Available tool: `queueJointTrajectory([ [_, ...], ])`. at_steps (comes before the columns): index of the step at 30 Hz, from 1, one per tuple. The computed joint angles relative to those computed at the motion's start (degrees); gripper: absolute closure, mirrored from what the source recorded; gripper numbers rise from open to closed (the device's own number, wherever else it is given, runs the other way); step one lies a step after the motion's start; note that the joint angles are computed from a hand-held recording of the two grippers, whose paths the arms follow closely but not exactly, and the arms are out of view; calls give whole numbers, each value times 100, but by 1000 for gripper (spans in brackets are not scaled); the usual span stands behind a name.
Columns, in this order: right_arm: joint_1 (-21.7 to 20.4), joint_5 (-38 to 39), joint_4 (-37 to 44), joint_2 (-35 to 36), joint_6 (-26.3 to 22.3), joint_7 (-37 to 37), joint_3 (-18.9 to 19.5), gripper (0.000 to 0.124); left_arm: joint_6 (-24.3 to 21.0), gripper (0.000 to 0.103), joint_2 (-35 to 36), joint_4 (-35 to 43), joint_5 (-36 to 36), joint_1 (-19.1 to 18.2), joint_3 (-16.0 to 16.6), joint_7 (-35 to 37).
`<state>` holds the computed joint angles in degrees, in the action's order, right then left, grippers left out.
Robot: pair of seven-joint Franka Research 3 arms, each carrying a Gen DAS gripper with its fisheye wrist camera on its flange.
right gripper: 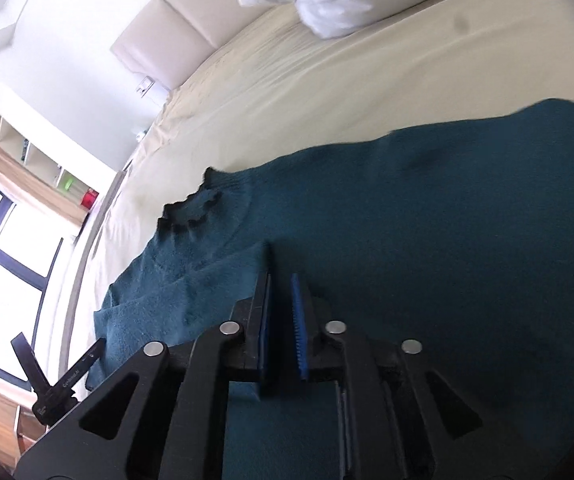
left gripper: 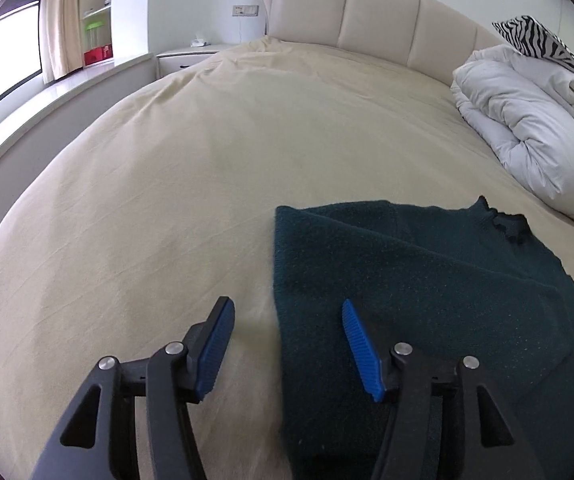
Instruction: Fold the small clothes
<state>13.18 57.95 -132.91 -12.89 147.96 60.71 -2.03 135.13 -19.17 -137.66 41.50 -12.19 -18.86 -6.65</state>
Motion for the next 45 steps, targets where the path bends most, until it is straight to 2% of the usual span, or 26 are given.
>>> queueJointTrajectory([
  [1,-117,60,-239,-332,-6,-88,-144,105,8,43,-139,-28,30,-27,-47,-92],
  [3,-560,-405,-778,-1019,210,275,-297,84,-157,39,-308,66,96,-113,-204,-80],
  [4,-780,-583,-966,-1268,308,438,-427,66,-291,37,-340,160,139,-164,-307,-54],
  [5,-986,-663,-1160,-1508,406,543,-608,62,-371,31,-366,234,182,-224,-398,-58],
  [6,-1197,-800,-1279,-1659,412,654,-777,62,-363,27,-379,285,195,-296,-453,-68],
  [10,-2221,-1439,-1383,-1601,225,1624,-1279,62,50,26,-282,376,109,-553,-582,-317],
  [11,-2273,-1326,-1352,-1523,156,1645,-1483,62,148,26,-191,427,48,-609,-595,-354],
  [12,-2206,-920,-1310,-1453,89,1411,-1859,64,254,26,-102,457,3,-661,-621,-438],
  [14,-2160,-345,-1177,-1273,-88,1003,-2204,71,441,26,63,485,-103,-760,-645,-602],
  [16,-2184,-5,-981,-1024,-310,733,-2327,74,545,26,227,524,-224,-869,-646,-676],
  [21,-2156,883,-352,-159,-728,-20,-2357,78,584,26,407,602,-358,-1050,-607,-733],
  [22,-2194,933,-236,16,-758,-56,-2301,88,568,26,412,619,-352,-1063,-595,-735],
  [23,-2277,878,-65,221,-818,-14,-2268,105,596,26,395,607,-348,-1068,-570,-743],
  [25,-2395,808,210,544,-850,121,-2120,117,699,26,358,561,-338,-1062,-534,-798],
  [29,-2472,-153,319,329,-57,195,-1394,117,1004,27,227,413,-254,-989,-502,-911],
  [32,-2297,-992,272,-68,312,239,-895,117,1214,27,101,281,-165,-887,-508,-1070],
  [34,-1960,-1647,227,-367,579,86,-485,117,1368,27,-7,164,-129,-811,-509,-1187],
  [39,-891,-2605,61,-658,959,-192,365,118,1752,27,-258,-126,-88,-588,-538,-1510],
  [42,-359,-3013,-150,-503,1202,-115,753,118,1922,27,-179,-91,-72,-492,-536,-1403],
  [45,-100,-3579,-84,60,1172,319,1033,116,2270,27,53,15,-6,-367,-514,-1359],
])
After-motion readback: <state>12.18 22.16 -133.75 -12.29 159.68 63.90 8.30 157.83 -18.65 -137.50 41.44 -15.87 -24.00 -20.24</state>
